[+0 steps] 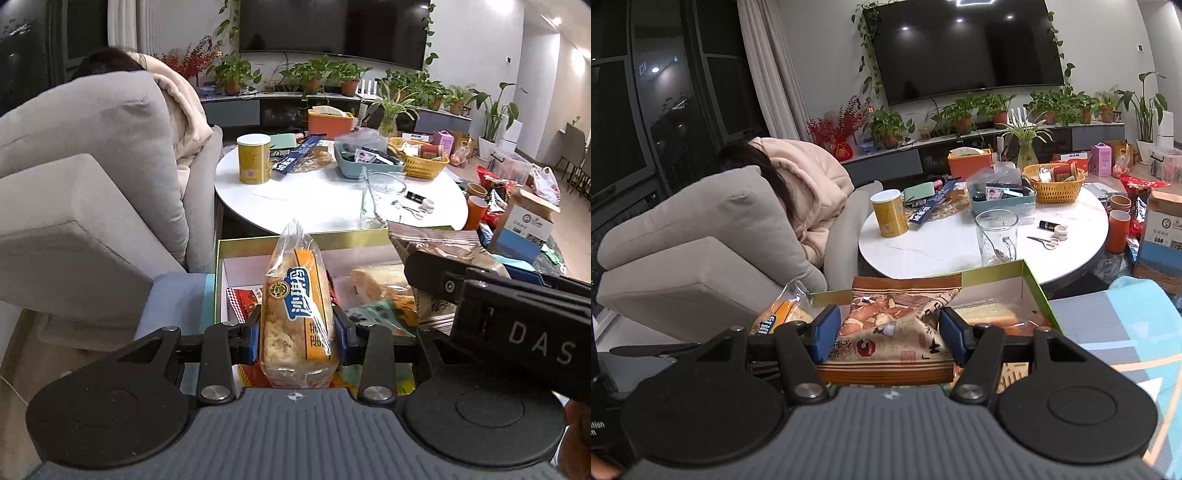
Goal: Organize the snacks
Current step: 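Carry the brown packet into the box and release it while the left carries the orange packet over, then lower the orange bread packet into the green box and open the left gripper, then grasp the white-red triangular packet with the left gripper while the right grasps the round brown packet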
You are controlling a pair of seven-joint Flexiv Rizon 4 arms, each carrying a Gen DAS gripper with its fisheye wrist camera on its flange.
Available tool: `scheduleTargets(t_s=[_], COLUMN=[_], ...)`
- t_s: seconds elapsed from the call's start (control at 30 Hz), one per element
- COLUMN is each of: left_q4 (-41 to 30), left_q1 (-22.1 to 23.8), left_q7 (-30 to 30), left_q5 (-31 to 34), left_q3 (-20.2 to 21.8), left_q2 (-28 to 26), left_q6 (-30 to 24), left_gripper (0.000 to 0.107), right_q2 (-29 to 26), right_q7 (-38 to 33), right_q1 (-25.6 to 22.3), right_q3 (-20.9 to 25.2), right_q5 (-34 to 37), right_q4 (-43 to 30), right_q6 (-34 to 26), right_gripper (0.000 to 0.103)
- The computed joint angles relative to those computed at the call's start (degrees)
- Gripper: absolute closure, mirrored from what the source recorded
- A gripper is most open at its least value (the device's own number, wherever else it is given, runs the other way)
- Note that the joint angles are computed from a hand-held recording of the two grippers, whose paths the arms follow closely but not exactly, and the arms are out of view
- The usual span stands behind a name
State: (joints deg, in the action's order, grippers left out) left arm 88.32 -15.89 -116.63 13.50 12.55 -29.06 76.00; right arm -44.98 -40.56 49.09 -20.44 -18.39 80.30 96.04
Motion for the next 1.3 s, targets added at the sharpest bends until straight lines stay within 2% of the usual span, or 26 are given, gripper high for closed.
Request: scheduleTargets(t_s=[0.03,0.1,0.13,0.33,0.67,0.77,0.87,1.0,1.13,1.3], left_q4=[-0.74,-1.46,-1.25,-0.04,6.15,8.25,9.87,13.67,19.46,24.04], left_q1=[-0.23,-0.59,-0.66,-0.99,-2.51,-2.94,-3.8,-2.6,-0.73,-1.17], left_q7=[-0.34,-1.02,-1.28,-1.95,-5.48,-5.88,-6.8,-4.76,-0.63,3.1], left_q5=[0.28,0.88,1.12,1.83,5.41,6.78,8.92,7.81,3.19,-0.25], left_q3=[0.47,1.12,1.22,1.49,1.05,0.26,-0.19,-3.58,-7.49,-9.29], left_q2=[-0.67,-1.5,-1.55,-0.44,5.88,7.83,9.29,11.32,13.13,14.24], left_q6=[-0.31,-0.48,0.03,-0.58,0.71,1.28,1.57,3.26,6.21,7.5], left_gripper=[0.058,0.046,0.045,0.045,0.044,0.039,0.039,0.039,0.038,0.038], right_q2=[-0.76,-1.6,-1.57,0.77,7.52,9.26,11.2,13.32,14.86,16.29], right_q7=[0.37,0.29,0.1,-0.01,-1.35,-2.12,-3.21,-5.35,-7.01,-7.72], right_q1=[0.66,1.29,1.2,1.73,8.66,10.58,12.73,14.64,16.85,17.55], right_q3=[-1.32,-2.54,-2.34,-2.18,-9.83,-11.82,-13.46,-14.61,-16.35,-16.39], right_q5=[0.24,0.73,1.01,2.38,4.56,5.84,7.87,9.66,11.94,14.27], right_q4=[-0.37,-0.67,-0.49,2.29,13.37,16.84,20.54,24.46,27.99,31.4], right_q6=[0.65,1.16,1.35,0.7,2.44,3.45,4.09,4.63,5.25,4.75], right_gripper=[0.04,0.04,0.04,0.04,0.04,0.04,0.04,0.04,0.04,0.04])
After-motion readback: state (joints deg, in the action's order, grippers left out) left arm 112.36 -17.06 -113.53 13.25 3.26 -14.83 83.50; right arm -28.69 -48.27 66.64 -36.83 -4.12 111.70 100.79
